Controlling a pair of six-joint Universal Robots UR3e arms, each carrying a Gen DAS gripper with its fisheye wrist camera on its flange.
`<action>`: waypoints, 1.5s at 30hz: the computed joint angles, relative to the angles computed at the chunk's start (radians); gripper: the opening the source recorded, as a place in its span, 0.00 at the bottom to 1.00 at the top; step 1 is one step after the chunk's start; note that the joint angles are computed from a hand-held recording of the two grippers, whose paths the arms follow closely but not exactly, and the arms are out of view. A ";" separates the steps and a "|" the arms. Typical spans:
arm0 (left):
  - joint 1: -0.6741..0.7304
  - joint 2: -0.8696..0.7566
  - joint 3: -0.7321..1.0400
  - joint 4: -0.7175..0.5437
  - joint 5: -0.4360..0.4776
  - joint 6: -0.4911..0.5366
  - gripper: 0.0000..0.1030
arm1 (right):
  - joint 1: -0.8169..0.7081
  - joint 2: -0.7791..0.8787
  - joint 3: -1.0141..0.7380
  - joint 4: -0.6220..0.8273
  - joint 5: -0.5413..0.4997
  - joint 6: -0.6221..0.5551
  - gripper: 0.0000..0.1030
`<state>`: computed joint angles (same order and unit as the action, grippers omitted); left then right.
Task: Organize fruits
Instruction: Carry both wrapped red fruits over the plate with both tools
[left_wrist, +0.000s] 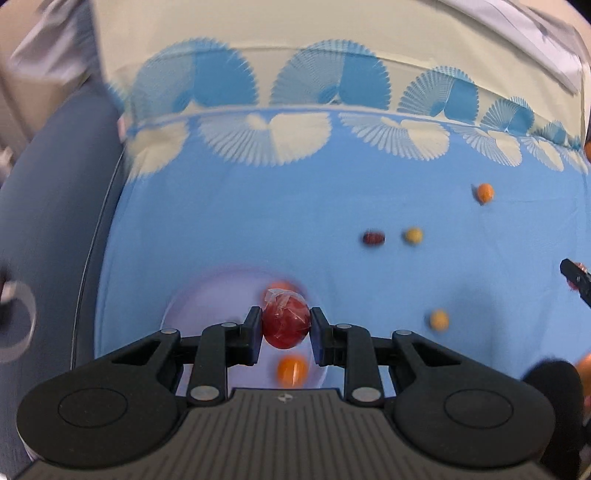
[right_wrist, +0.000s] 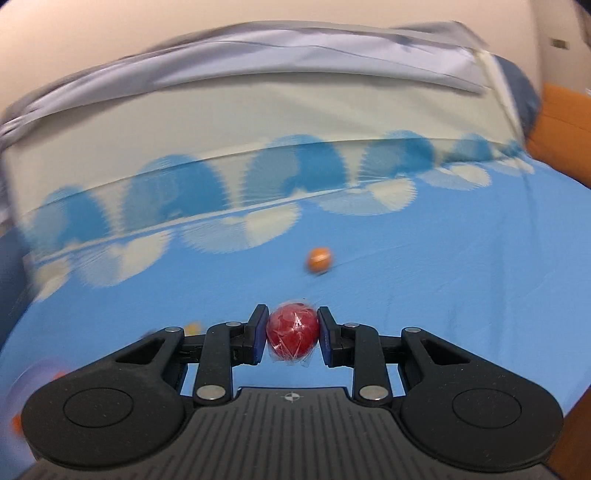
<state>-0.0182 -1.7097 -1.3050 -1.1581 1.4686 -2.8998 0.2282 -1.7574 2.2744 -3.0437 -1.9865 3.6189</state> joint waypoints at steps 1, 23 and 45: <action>0.030 0.064 -0.064 -0.007 -0.019 0.013 0.28 | 0.058 -0.026 -0.022 0.060 -0.010 0.019 0.29; 0.674 0.852 -0.556 -0.405 -0.380 0.498 0.28 | 0.690 0.326 -0.617 0.384 -0.117 0.031 0.29; 0.793 0.839 -0.539 -0.460 -0.445 0.565 0.28 | 0.691 0.382 -0.700 0.450 -0.099 -0.012 0.29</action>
<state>0.7750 -0.8709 -1.8445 -1.6181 1.0232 -2.3351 0.9191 -1.3749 1.5744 -2.5933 -2.0854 3.6068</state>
